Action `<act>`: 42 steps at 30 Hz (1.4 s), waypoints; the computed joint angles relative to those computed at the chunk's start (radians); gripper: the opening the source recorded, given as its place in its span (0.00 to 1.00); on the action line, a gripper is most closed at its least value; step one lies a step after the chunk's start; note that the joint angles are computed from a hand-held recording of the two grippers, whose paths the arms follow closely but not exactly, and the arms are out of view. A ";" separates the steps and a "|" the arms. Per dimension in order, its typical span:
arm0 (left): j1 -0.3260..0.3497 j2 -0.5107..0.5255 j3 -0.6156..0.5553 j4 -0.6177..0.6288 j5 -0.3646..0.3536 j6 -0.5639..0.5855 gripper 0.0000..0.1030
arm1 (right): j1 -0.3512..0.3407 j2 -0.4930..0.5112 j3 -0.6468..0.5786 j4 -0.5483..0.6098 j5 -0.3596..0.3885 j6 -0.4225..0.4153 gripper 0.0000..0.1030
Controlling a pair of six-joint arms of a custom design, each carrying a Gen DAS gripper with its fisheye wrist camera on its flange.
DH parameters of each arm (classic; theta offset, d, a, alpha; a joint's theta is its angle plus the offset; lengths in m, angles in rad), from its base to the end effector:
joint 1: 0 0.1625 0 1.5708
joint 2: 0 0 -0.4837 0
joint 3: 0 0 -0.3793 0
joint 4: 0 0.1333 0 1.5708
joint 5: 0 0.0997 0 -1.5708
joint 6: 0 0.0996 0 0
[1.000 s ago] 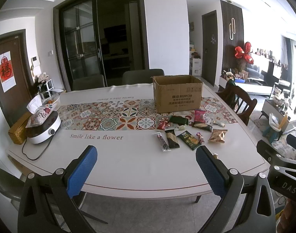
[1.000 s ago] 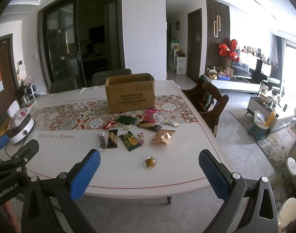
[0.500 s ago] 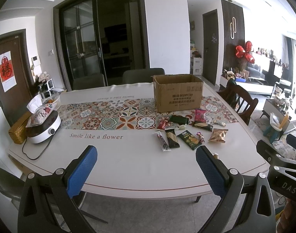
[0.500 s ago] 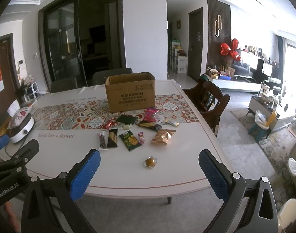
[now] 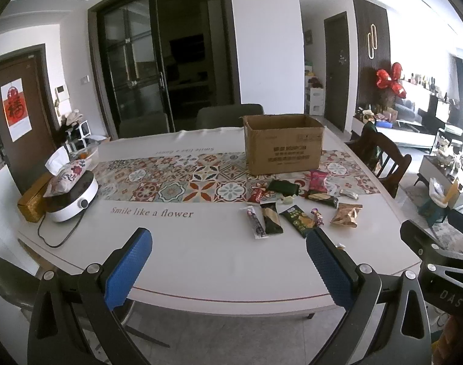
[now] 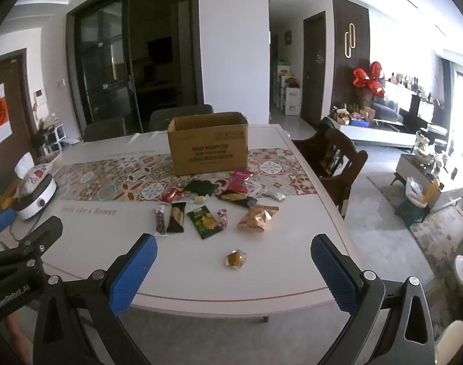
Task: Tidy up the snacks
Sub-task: 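Grasp the white LYFEN bar with the left tool while the right tool grasps purple candies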
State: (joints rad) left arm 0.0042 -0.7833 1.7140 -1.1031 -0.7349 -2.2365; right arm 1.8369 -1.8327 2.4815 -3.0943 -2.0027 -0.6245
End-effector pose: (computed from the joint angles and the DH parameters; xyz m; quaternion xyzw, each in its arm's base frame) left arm -0.5197 -0.2094 0.0899 0.0168 0.7465 -0.4848 0.4554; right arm 0.1700 -0.2753 0.4190 0.2992 -0.8376 0.3725 0.2647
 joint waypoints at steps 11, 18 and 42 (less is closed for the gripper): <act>0.062 0.024 -0.021 -0.040 -0.004 0.017 0.98 | -0.093 0.034 -0.041 0.062 0.110 -0.098 0.99; 0.162 -0.028 0.033 -0.117 0.094 0.103 0.89 | -0.078 0.192 -0.089 -0.012 0.104 -0.116 0.99; 0.526 -0.036 0.163 -0.833 0.001 0.680 0.53 | -0.141 0.646 -0.361 0.142 -0.078 0.041 0.58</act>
State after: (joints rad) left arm 0.5304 -0.8195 1.8769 -1.9361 -0.7335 -1.5564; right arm 1.6957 -1.1870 2.1207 -2.9522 -2.0806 -0.5837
